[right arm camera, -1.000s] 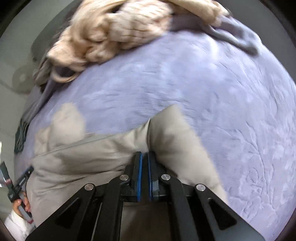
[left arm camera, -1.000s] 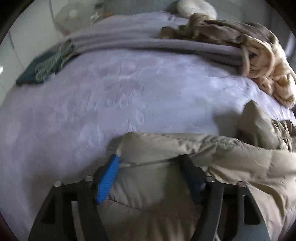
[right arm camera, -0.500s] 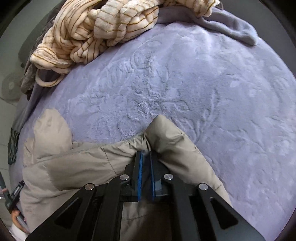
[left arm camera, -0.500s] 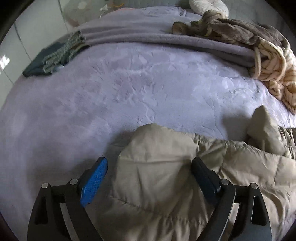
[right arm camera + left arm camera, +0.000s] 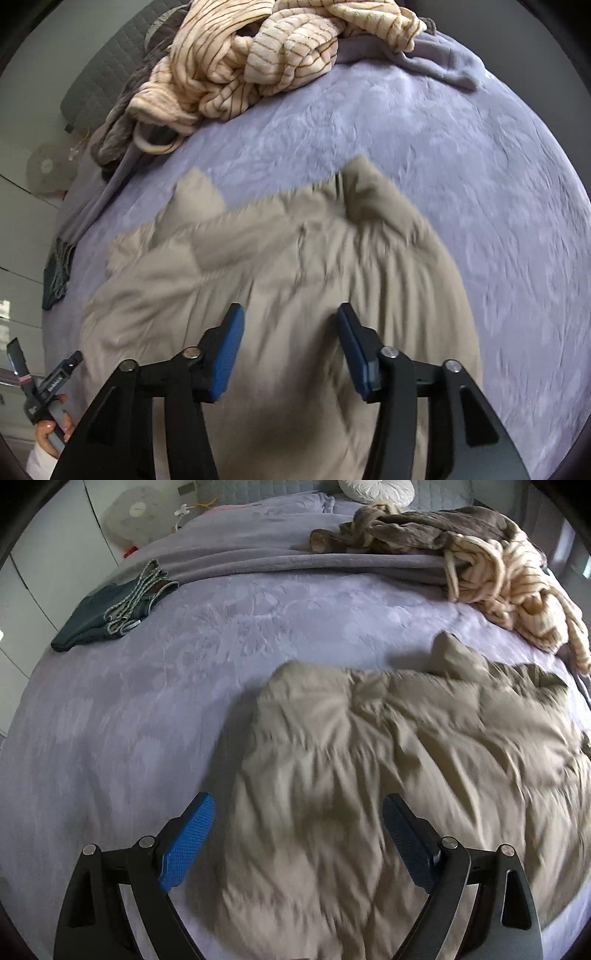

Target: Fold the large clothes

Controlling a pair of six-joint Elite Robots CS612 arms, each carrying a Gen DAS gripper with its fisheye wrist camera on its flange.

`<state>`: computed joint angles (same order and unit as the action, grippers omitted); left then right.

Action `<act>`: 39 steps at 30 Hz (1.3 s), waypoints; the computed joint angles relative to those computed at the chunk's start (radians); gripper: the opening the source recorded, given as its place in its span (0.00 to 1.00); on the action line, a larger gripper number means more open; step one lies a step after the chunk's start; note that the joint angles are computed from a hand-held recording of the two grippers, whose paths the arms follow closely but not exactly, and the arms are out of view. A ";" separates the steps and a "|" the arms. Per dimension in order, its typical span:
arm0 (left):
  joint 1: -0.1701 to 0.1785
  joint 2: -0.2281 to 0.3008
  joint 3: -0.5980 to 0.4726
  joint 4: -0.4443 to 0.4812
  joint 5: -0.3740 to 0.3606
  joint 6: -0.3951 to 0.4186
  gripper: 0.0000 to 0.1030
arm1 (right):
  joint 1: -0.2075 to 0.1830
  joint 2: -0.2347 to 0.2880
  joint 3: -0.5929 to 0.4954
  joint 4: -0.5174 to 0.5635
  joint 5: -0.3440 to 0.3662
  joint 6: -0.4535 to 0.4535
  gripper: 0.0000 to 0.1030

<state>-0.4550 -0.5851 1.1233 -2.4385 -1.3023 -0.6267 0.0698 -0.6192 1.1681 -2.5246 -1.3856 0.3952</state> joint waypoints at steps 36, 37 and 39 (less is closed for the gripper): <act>-0.040 -0.113 0.210 0.025 -0.147 -0.120 1.00 | -0.027 -0.120 0.325 -0.174 0.244 0.317 1.00; -0.039 -0.112 0.209 0.026 -0.152 -0.125 1.00 | -0.029 -0.118 0.326 -0.187 0.251 0.330 1.00; -0.032 -0.111 0.215 0.016 -0.178 -0.148 1.00 | -0.033 -0.111 0.325 -0.207 0.272 0.360 1.00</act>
